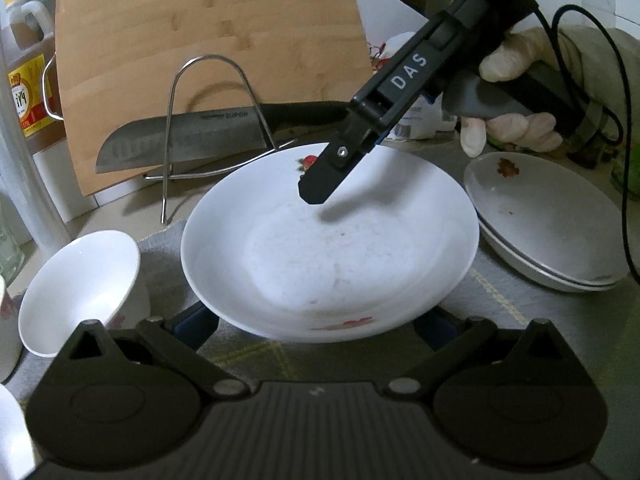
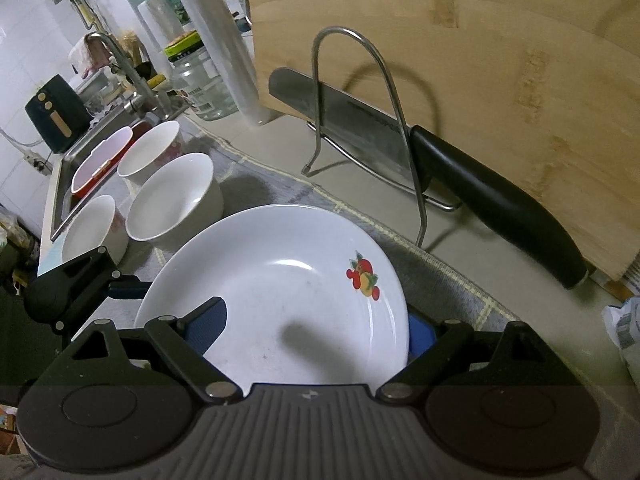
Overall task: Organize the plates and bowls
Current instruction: 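Lift the gripped plate off the towel with the right tool, then carry the plate with the right tool over the plate stack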
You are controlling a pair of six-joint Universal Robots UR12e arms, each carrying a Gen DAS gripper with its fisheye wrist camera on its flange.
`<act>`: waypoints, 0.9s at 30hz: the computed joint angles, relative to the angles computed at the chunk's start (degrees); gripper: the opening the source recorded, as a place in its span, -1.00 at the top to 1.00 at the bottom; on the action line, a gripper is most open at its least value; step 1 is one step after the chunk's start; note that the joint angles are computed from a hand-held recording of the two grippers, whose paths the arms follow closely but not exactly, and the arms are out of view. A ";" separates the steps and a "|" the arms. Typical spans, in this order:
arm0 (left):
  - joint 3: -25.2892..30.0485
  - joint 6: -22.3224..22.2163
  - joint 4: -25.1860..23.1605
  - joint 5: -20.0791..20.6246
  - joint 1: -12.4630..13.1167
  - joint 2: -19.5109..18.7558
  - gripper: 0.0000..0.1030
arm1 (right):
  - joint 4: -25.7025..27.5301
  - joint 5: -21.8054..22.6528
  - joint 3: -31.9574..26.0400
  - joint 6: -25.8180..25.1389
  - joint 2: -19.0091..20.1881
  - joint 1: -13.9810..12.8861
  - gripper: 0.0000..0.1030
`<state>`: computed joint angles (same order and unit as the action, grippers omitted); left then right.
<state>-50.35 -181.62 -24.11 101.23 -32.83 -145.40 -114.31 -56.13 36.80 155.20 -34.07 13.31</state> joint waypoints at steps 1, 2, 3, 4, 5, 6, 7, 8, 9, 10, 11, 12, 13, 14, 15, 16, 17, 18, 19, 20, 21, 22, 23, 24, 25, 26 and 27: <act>-0.05 0.12 -0.02 0.20 -0.11 0.12 -0.99 | -0.51 0.10 0.72 -0.03 -0.43 -0.04 -0.83; -0.07 0.24 -0.10 0.38 -0.23 0.22 -0.99 | -0.91 0.13 1.29 -0.06 -0.76 -0.05 -0.83; -0.11 0.34 -0.18 0.56 -0.35 0.35 -0.99 | -1.47 0.18 2.11 0.02 -1.25 -0.10 -0.83; -0.17 0.40 -0.23 0.73 -0.47 0.49 -0.99 | -2.03 0.28 2.91 0.04 -1.72 -0.14 -0.83; -0.27 0.43 -0.24 0.85 -0.59 0.63 -0.99 | -2.53 0.38 3.70 -0.04 -2.20 -0.19 -0.83; -0.47 0.42 -0.17 0.95 -0.71 0.82 -0.99 | -2.98 0.49 4.44 -0.02 -2.67 -0.24 -0.83; -0.70 0.42 -0.07 1.07 -0.85 1.03 -0.99 | -3.59 0.66 5.33 0.04 -3.21 -0.30 -0.83; -0.85 0.46 -0.05 1.21 -0.98 1.19 -0.99 | -4.11 0.78 6.11 0.00 -3.68 -0.35 -0.83; -0.98 0.56 -0.10 1.35 -1.10 1.34 -0.99 | -4.75 0.88 7.08 -0.02 -4.27 -0.40 -0.83; -1.15 0.71 -0.04 1.56 -1.27 1.52 -0.99 | -5.33 0.97 7.95 0.00 -4.80 -0.45 -0.83; -1.36 0.86 0.07 1.73 -1.42 1.68 -0.99 | -5.92 1.09 8.86 0.02 -5.33 -0.51 -0.82; -1.50 0.92 0.03 1.87 -1.57 1.84 -0.99 | -6.35 1.20 9.58 0.03 -5.76 -0.57 -0.82; -1.68 0.99 0.06 1.99 -1.73 2.00 -0.99 | -6.90 1.33 10.46 0.04 -6.27 -0.64 -0.83; -1.84 1.00 0.06 2.07 -1.86 2.14 -0.99 | -7.35 1.43 11.28 -0.02 -6.75 -0.71 -0.83; -1.86 0.98 -0.04 2.09 -1.98 2.20 -0.99 | -7.81 1.49 12.20 -0.06 -7.31 -0.77 -0.82; -2.03 0.95 -0.12 2.06 -2.08 2.39 -0.99 | -8.22 1.52 12.93 -0.05 -7.74 -0.82 -0.82; -2.28 0.95 -0.14 2.06 -2.19 2.60 -0.99 | -8.69 1.57 13.80 -0.07 -8.24 -0.88 -0.83; -2.48 0.99 -0.19 2.08 -2.29 2.80 -0.99 | -8.96 1.59 14.49 -0.13 -8.67 -0.94 -0.83; -2.69 1.04 -0.21 2.18 -2.42 2.98 -0.99 | -9.27 1.67 15.21 -0.12 -9.10 -0.99 -0.83; -2.89 1.01 -0.22 2.33 -2.57 3.15 -0.99 | -9.54 1.74 15.86 -0.15 -9.49 -1.06 -0.83; -3.05 0.94 -0.20 2.42 -2.69 3.28 -0.99 | -9.78 1.77 16.51 -0.19 -9.89 -1.11 -0.83; -3.26 0.76 -0.18 2.44 -2.80 3.44 -0.99 | -10.13 1.78 17.17 -0.17 -10.27 -1.16 -0.83; -3.43 0.60 -0.16 2.40 -2.89 3.59 -0.99 | -10.49 1.76 17.82 -0.15 -10.64 -1.19 -0.83; -3.63 0.45 -0.20 2.27 -2.98 3.77 -0.99 | -10.76 1.68 18.43 -0.16 -11.00 -1.22 -0.83; -3.78 0.42 -0.23 2.23 -3.06 3.91 -0.99 | -11.05 1.65 19.12 -0.19 -11.42 -1.28 -0.83; -3.95 0.44 -0.22 2.28 -3.19 4.02 -0.99 | -11.33 1.75 19.77 -0.19 -11.80 -1.36 -0.83; -4.03 0.57 -0.31 2.35 -3.31 4.11 -0.99 | -11.49 1.82 20.32 -0.25 -12.14 -1.45 -0.83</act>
<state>-54.38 -181.05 -24.42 103.58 -36.14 -141.29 -125.80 -54.30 57.13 154.95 -46.21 11.86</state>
